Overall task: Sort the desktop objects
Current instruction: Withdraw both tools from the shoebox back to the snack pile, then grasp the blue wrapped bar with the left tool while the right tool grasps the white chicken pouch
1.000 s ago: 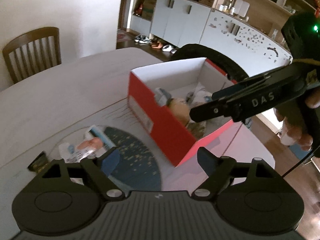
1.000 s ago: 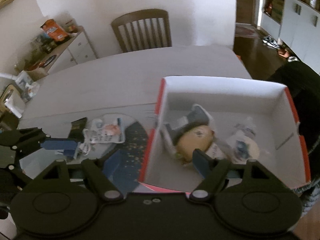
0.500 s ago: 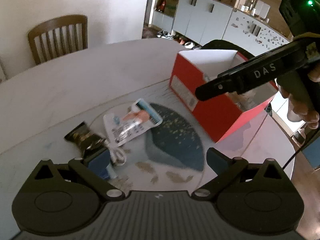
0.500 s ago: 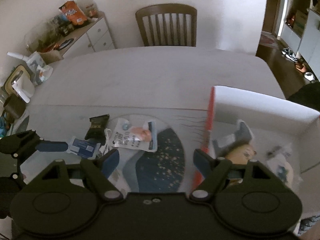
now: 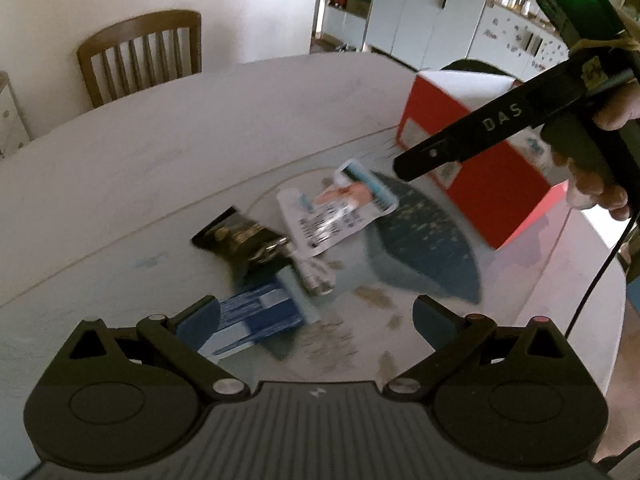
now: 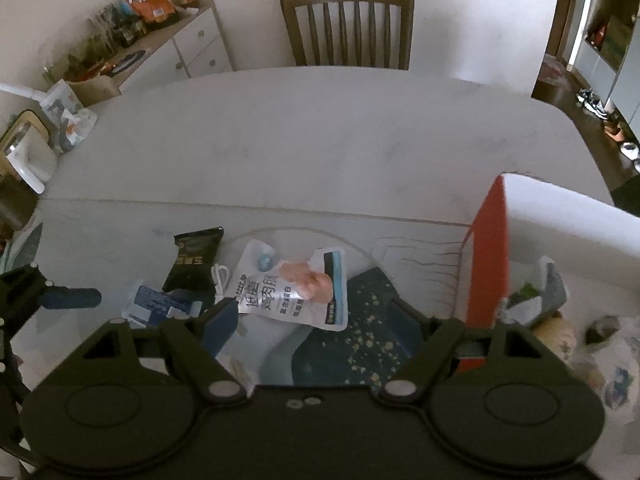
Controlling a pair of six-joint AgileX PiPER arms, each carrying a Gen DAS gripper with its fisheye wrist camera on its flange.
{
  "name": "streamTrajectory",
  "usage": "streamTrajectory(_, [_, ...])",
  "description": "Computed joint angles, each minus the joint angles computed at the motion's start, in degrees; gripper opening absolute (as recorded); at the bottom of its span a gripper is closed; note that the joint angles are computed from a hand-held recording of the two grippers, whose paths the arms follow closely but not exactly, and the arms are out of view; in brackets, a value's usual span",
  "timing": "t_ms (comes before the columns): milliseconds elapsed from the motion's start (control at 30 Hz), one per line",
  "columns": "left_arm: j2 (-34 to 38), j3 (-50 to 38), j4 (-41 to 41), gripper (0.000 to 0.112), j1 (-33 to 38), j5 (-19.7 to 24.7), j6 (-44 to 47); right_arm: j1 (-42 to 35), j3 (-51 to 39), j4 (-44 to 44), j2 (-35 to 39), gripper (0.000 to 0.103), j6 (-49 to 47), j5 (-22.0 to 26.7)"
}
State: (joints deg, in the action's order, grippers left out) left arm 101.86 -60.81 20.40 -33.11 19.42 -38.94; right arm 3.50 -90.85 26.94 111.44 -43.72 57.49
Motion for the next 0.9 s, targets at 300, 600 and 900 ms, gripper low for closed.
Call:
streamTrajectory(300, [4.0, 0.1, -6.4, 0.103, 4.5, -2.5, 11.2, 2.3, -3.6, -2.2, 5.5, 0.081, 2.7, -0.6])
streamTrajectory(600, [8.3, -1.2, -13.1, 0.103, 7.4, -4.3, 22.0, 5.0, -8.9, -3.7, 11.6, 0.081, 5.3, -0.2])
streamTrajectory(900, [10.3, -2.1, -13.4, 0.102, 8.1, -5.7, 24.0, 5.3, -15.5, -5.5, 16.8, 0.080, 7.3, -0.2])
